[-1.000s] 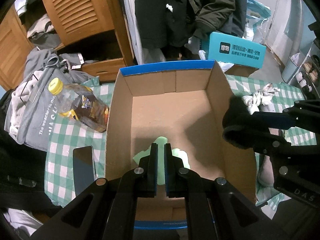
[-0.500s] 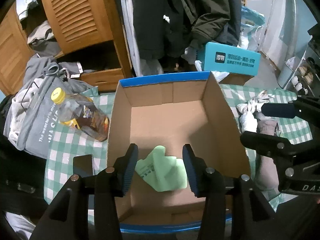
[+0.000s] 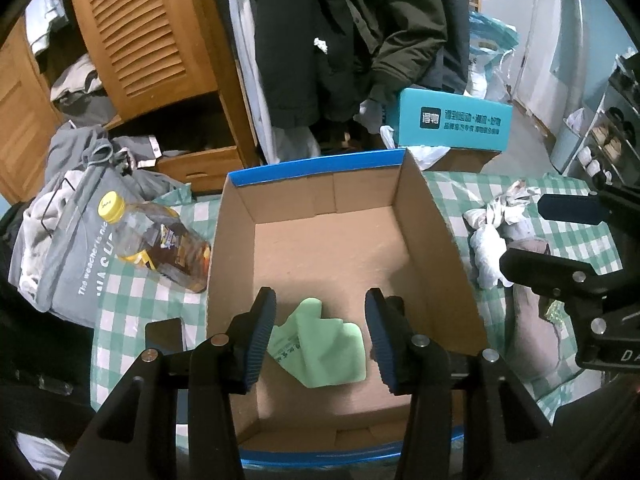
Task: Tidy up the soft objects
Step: 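Open the right tool to drop the black sock in the box while the left drops the green cloth, then move the right tool to the green scrubber pad while the left tool moves to the grey fleece sock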
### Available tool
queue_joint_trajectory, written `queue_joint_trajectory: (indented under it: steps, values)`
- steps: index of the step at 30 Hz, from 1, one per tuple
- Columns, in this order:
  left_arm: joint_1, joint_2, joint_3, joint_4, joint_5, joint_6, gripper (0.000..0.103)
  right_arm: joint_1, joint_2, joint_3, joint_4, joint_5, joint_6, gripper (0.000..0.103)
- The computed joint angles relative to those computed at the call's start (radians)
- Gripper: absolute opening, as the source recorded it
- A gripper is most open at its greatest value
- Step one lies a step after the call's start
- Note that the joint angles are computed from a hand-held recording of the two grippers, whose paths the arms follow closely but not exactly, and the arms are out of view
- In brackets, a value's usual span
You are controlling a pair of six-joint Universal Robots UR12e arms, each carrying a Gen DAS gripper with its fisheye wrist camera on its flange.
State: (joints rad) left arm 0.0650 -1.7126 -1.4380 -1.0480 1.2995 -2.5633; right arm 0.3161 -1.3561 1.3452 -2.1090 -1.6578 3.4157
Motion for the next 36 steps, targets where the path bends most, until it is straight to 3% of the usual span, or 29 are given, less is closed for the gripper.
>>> queue_joint_trajectory:
  steps: [8,11,23,36]
  values:
    - [-0.016,0.012,-0.008,-0.012,-0.022,0.023,0.048,-0.012,-0.032,0.039,-0.010,-0.011,0.014,0.071]
    - [-0.023,0.015,-0.008,-0.023,-0.033,0.023,0.057,-0.021,-0.047,0.058,-0.013,-0.014,0.025,0.071]
    - [-0.059,0.029,-0.012,-0.029,-0.033,0.038,0.058,-0.048,-0.112,0.140,-0.025,-0.025,0.062,0.071]
    - [-0.105,0.038,-0.021,-0.029,-0.004,0.044,0.076,-0.077,-0.173,0.212,-0.046,-0.030,0.083,0.071]
